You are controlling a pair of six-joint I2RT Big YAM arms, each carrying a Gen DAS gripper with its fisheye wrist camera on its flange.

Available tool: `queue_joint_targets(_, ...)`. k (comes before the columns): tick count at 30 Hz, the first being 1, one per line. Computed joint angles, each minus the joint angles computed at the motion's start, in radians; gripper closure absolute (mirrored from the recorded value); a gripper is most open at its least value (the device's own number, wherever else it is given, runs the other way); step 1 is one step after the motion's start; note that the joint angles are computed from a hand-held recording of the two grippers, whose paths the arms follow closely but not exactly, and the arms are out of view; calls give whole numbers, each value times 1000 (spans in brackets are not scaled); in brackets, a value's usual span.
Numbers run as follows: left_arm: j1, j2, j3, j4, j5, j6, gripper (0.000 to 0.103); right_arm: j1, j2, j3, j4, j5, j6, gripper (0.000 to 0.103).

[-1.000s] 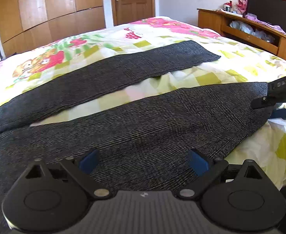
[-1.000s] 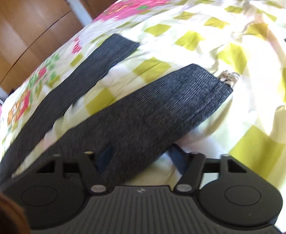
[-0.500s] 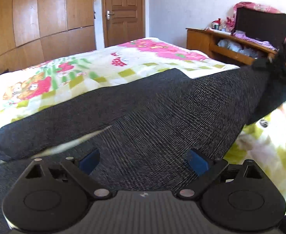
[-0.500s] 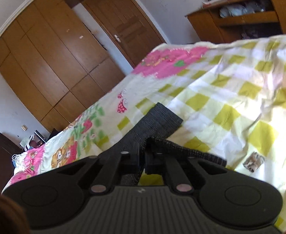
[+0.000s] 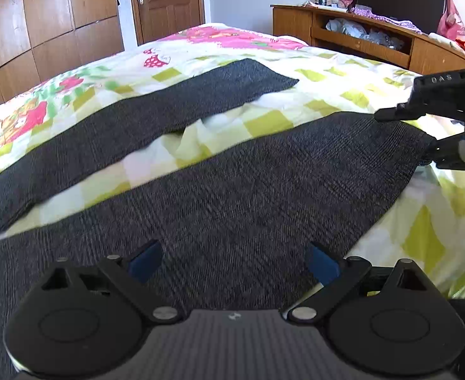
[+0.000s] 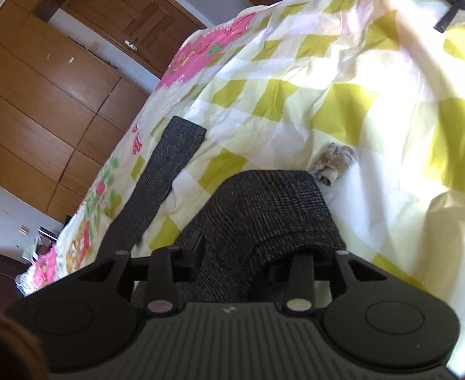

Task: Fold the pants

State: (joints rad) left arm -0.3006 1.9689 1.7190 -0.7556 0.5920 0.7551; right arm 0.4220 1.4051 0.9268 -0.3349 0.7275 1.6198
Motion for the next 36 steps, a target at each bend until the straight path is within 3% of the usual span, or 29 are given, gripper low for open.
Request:
queue_joint_targets(2,-6,7,10,6,-1,-3,0,-15,-6,-28,56,23,51,60)
queue_joint_targets(3,-10,12,17,4,-4,-4,0,-22,-7,-37,58,45,101,64)
queue_joint_targets(4,-14,14,22,1,-5,-4,0,-32,-6,-33,26,50,156,73)
queue_joint_targets(5,-17,15,25,2,-2,-5,0,-46,-9,-27,-6,37,186,97)
queue_joint_targets(8,-16,-5,8,22,36,-15,0,-59,-25,14,-95,61,105,99)
queue_joint_targets(11,-14,-20,-11,17,60,-1,0,-27,-41,84,-241,140,-16,99)
queue_joint_targets(13,-14,-13,-13,-3,39,30,0,-35,-31,120,-362,113,-32,99)
queue_joint_targets(15,-7,1,4,-51,10,56,0,-44,13,169,-542,89,12,94)
queue_joint_targets(17,15,11,19,-81,8,65,0,-45,33,190,-638,53,55,87)
queue_joint_targets(21,71,15,35,-56,-4,67,0,15,110,302,-995,160,272,84)
queue_joint_targets(22,88,20,44,-51,-6,65,0,22,118,320,-1042,174,302,84)
queue_joint_targets(23,106,25,56,-46,-8,64,0,32,117,331,-1051,192,306,84)
queue_joint_targets(24,124,34,70,-40,-15,62,0,41,112,343,-1014,213,250,84)
queue_joint_targets(26,159,51,97,-17,-36,52,0,51,120,379,-867,217,36,84)
queue_joint_targets(29,214,89,155,17,-76,36,0,59,183,457,-553,98,-366,84)
queue_joint_targets(31,252,122,204,45,-117,28,0,59,262,536,-393,-52,-563,84)
queue_joint_targets(33,289,164,269,50,-149,25,0,70,383,676,-330,-193,-700,84)
queue_joint_targets(36,342,251,407,20,-187,24,0,96,591,955,-352,-382,-906,84)
